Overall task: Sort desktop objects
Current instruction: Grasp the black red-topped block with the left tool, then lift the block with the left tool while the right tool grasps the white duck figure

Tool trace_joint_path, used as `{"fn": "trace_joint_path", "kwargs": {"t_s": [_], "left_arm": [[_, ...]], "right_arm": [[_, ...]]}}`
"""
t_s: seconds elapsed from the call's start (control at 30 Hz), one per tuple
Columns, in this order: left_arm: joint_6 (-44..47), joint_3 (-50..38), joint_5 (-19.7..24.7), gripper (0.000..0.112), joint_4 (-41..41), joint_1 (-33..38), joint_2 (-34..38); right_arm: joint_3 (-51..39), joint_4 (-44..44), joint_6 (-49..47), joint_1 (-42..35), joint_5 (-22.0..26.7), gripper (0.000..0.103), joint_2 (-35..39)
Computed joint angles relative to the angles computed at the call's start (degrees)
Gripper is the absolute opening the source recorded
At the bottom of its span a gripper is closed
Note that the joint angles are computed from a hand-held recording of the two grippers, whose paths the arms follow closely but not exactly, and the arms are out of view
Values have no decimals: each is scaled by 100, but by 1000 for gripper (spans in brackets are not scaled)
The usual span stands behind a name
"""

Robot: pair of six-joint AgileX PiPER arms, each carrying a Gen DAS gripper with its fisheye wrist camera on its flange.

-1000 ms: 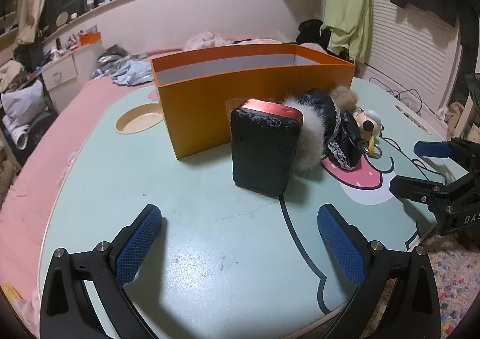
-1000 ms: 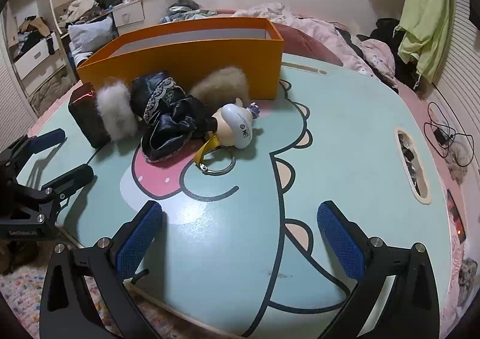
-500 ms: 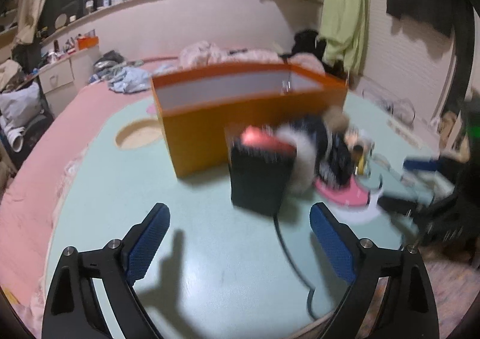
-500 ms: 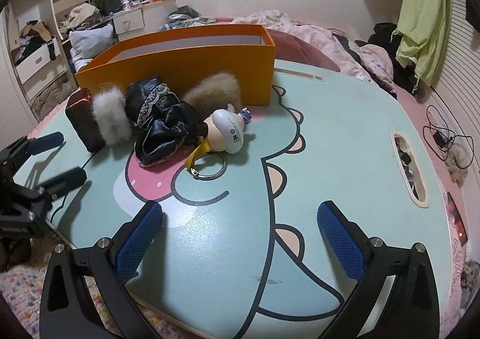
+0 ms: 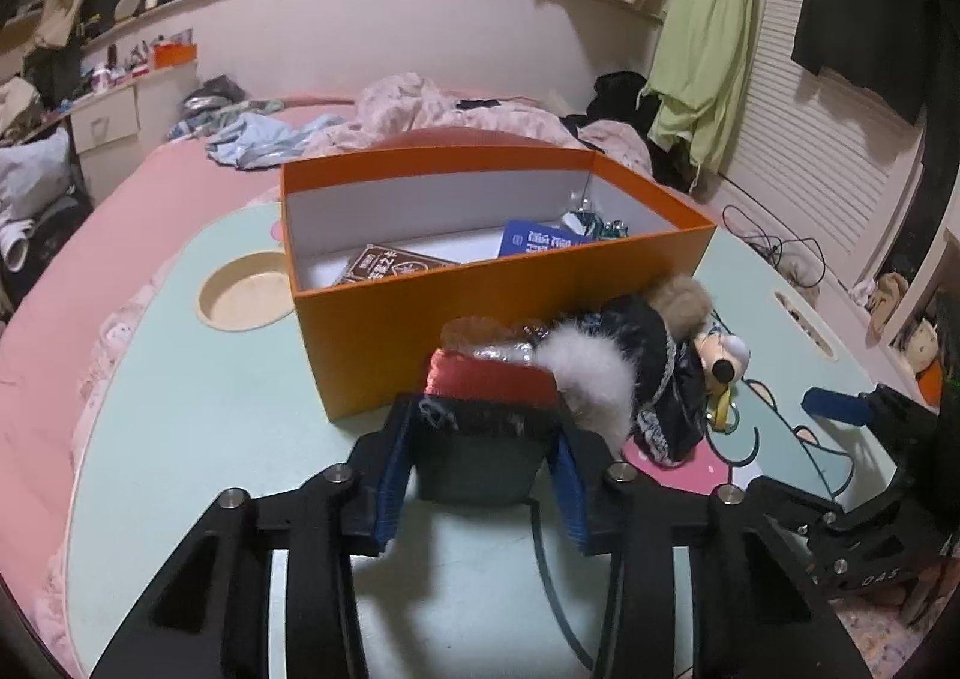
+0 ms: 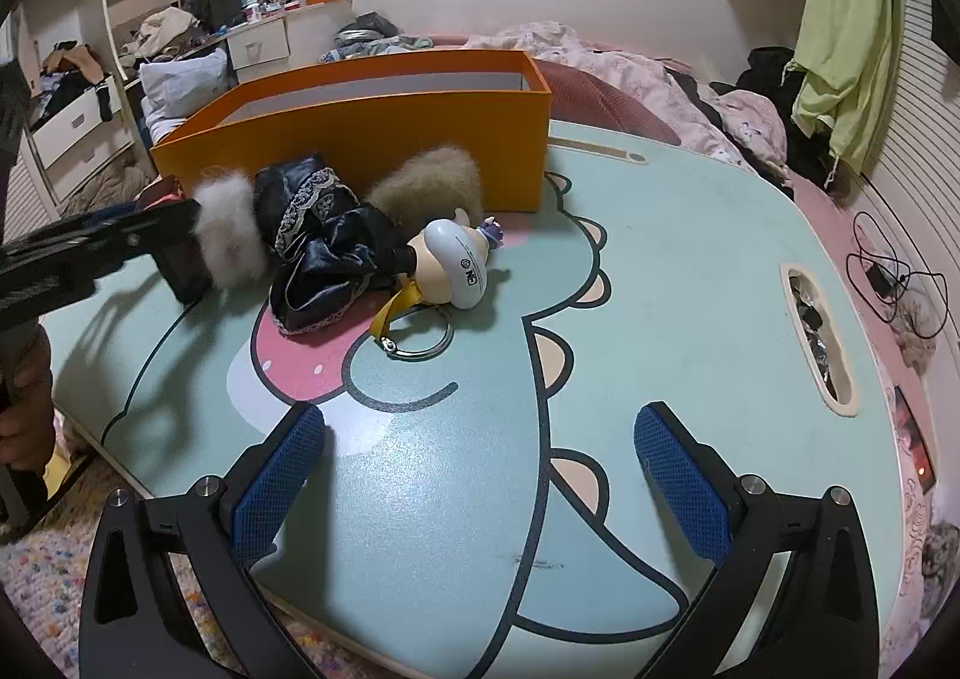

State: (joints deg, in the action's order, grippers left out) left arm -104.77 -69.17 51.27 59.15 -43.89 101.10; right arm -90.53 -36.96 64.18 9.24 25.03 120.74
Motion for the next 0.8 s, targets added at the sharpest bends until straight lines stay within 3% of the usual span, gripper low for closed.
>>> {"fn": "trace_joint_path", "kwargs": {"t_s": [0.3, 0.43, 0.53, 0.67, 0.8], "left_arm": [[-597, 551, 43, 38, 459, -274, -282], [-708, 695, 142, 38, 543, -469, -381], [-712, 690, 257, 38, 552, -566, -393], [-736, 731, 237, 38, 583, -584, -438], [-889, 797, 166, 38, 688, -595, -472]], "right_arm": [[70, -191, 329, 17, 52, 103, -68], [394, -194, 578, -143, -432, 103, -240], [279, 510, 65, -344, -558, 103, -227], [-603, 1420, -812, -507, -130, 102, 105], [-1740, 1939, -1415, -546, 636, 87, 629]]}}
